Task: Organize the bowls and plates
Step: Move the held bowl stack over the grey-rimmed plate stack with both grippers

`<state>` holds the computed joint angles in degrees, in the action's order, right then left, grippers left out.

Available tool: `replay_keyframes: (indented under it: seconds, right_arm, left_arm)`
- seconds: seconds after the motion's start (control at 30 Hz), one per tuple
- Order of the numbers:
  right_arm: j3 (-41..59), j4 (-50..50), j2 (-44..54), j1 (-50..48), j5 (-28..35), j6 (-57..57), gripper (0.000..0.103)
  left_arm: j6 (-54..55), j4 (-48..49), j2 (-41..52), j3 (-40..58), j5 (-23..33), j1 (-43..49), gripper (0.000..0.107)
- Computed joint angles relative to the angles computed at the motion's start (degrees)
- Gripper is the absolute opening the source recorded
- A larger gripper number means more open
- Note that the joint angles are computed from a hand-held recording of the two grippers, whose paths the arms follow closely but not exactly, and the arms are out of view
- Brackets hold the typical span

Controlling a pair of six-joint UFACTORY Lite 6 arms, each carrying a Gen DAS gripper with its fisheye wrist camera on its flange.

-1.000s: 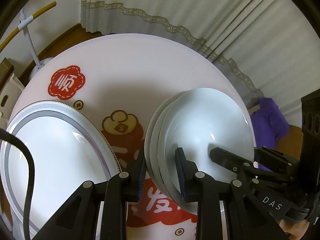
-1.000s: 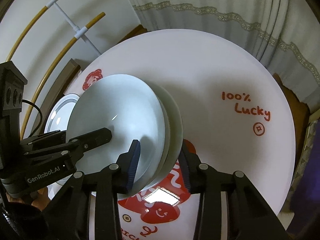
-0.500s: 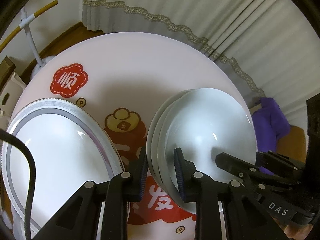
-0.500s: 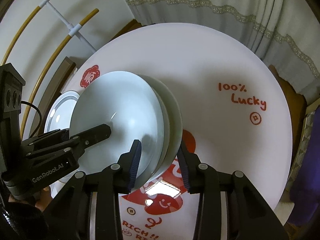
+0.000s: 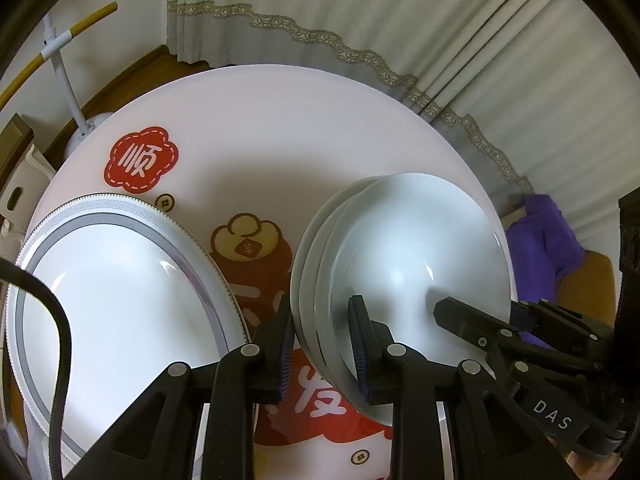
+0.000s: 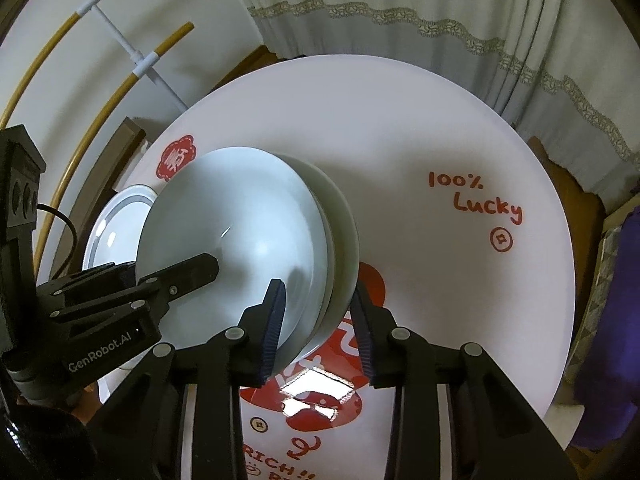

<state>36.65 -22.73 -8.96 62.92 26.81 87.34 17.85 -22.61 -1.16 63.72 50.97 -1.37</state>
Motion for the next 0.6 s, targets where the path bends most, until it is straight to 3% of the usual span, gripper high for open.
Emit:
replay_keyframes:
  seconds: [0.6]
  right_arm:
    - [-1.5, -1.4, -2.6, 1.4, 0.5, 3.2, 0.031]
  left_arm:
    - [0.6, -0.7, -3.3, -1.7, 1.4, 0.4, 0.021]
